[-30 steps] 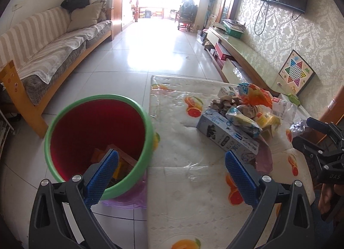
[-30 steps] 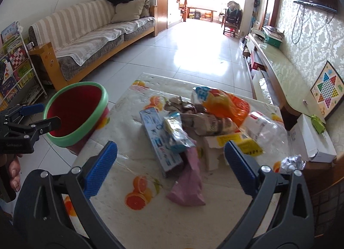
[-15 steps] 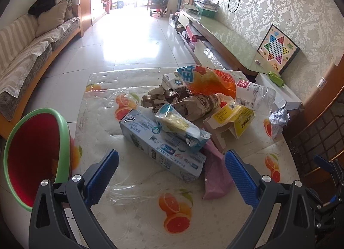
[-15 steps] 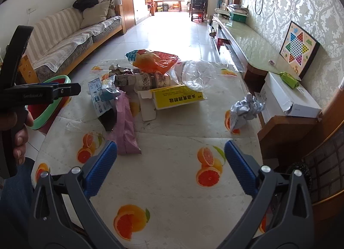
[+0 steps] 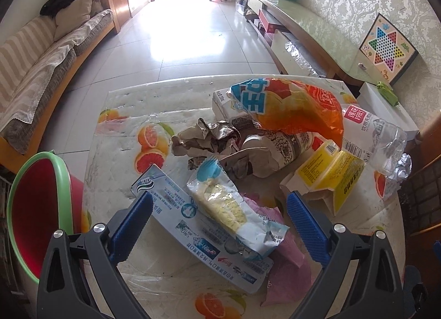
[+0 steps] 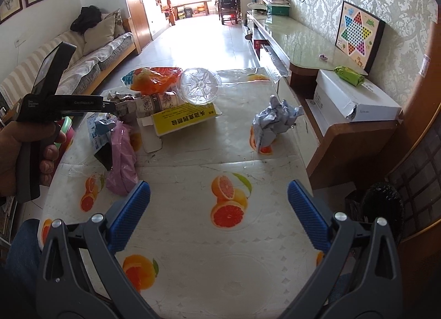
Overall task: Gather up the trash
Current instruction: 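Return both tools to the table above the remaining trash, then grasp the toothpaste-box wrapper bag with the left tool and lift it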
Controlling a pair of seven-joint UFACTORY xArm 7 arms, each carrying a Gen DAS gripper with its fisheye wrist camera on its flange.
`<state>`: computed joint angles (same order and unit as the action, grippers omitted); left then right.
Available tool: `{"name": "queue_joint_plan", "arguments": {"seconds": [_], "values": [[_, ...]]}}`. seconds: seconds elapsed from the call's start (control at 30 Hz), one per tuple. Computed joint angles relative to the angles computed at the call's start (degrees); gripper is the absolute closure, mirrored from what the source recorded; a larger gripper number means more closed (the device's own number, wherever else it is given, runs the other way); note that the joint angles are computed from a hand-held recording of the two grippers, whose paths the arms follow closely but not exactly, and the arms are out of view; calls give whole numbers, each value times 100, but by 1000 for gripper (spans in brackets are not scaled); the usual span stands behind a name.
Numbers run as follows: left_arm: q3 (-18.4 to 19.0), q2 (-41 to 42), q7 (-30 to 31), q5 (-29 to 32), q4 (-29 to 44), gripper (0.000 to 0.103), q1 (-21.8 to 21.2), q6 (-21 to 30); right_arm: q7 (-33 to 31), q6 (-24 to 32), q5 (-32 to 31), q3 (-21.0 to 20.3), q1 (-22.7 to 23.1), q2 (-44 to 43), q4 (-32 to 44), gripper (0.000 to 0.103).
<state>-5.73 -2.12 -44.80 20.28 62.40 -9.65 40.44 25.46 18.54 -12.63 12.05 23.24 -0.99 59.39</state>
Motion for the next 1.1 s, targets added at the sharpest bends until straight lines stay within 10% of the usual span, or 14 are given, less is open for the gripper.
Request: {"name": "queue_joint_plan", "arguments": {"seconds": [0.4, 0.63, 1.1], "values": [[66, 301, 203, -169, 179, 38, -56, 141, -211, -72, 340, -45, -25, 122, -58, 5], [104, 222, 385, -275, 139, 74, -24, 90, -206, -59, 351, -59, -3, 189, -23, 5], [-49, -865, 681, -250, -630, 78, 137, -189, -204, 41, 138, -14, 160, 395, 371, 5]]}}
